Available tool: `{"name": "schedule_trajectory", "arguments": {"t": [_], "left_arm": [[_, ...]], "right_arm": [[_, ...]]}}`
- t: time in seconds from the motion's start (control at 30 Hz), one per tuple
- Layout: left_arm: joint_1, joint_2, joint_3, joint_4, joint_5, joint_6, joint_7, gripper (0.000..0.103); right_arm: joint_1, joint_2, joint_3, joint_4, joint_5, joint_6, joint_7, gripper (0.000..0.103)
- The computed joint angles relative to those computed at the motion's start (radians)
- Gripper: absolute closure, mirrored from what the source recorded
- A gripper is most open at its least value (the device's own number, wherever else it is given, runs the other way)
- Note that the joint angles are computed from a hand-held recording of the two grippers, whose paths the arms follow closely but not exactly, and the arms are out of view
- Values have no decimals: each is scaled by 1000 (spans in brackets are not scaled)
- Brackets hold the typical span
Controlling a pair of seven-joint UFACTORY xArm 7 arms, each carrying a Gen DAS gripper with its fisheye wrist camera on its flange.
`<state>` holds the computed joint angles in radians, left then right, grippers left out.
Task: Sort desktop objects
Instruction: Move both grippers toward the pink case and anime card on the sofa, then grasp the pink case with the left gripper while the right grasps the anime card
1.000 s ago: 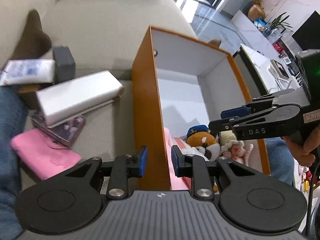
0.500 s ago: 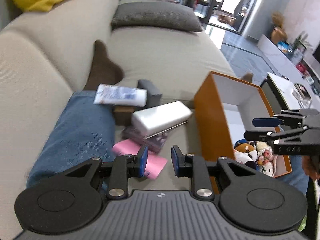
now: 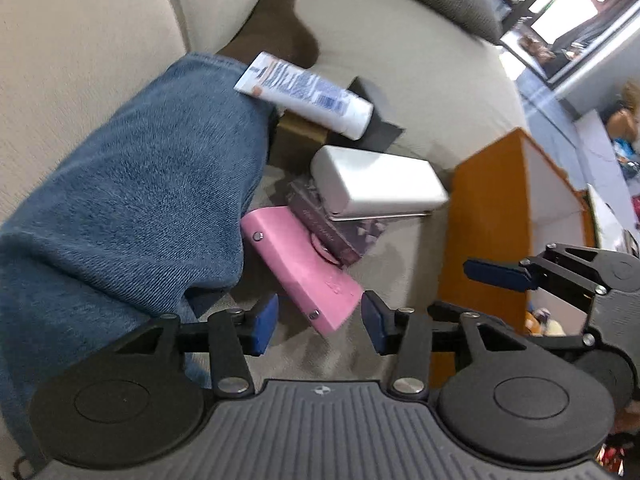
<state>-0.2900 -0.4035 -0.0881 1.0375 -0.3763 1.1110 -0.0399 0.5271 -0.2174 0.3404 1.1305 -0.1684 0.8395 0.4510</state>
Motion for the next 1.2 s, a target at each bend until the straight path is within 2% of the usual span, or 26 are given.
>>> {"name": "schedule_trajectory", "arguments": {"t": [0.13, 0.37, 0.43, 0.6, 0.73, 0.9, 1.0, 1.03, 1.2], "left_arm": [[6, 46, -21, -8, 24, -25, -56, 48], [-5, 94, -17, -29, -17, -61, -83, 49], [-6, 86, -12, -52, -37, -94, -81, 61], [-15, 56, 0, -94, -66, -152, -39, 68], [-22, 29, 4, -109, -59, -176, 1, 75], [-17, 0, -6, -95, 13, -171, 33, 83], [-18, 6, 9, -85, 5, -155, 51, 83], [-18, 9, 8, -85, 3, -157, 52, 83], [-16, 17, 14, -83, -15, -147, 63, 80]], "right_arm": [[5, 49, -23, 23, 37, -1, -79, 60], [8, 106, -46, 43, 96, -21, -173, 60], [8, 121, -49, 49, 104, -24, -191, 60], [9, 163, -54, 79, 105, -25, -219, 58], [13, 220, -59, 131, 77, -4, -216, 53], [21, 294, -72, 205, 85, 29, -193, 46], [25, 331, -81, 240, 108, 50, -149, 43], [29, 344, -84, 251, 106, 59, -130, 38], [51, 395, -94, 304, 63, 95, -74, 32]]}}
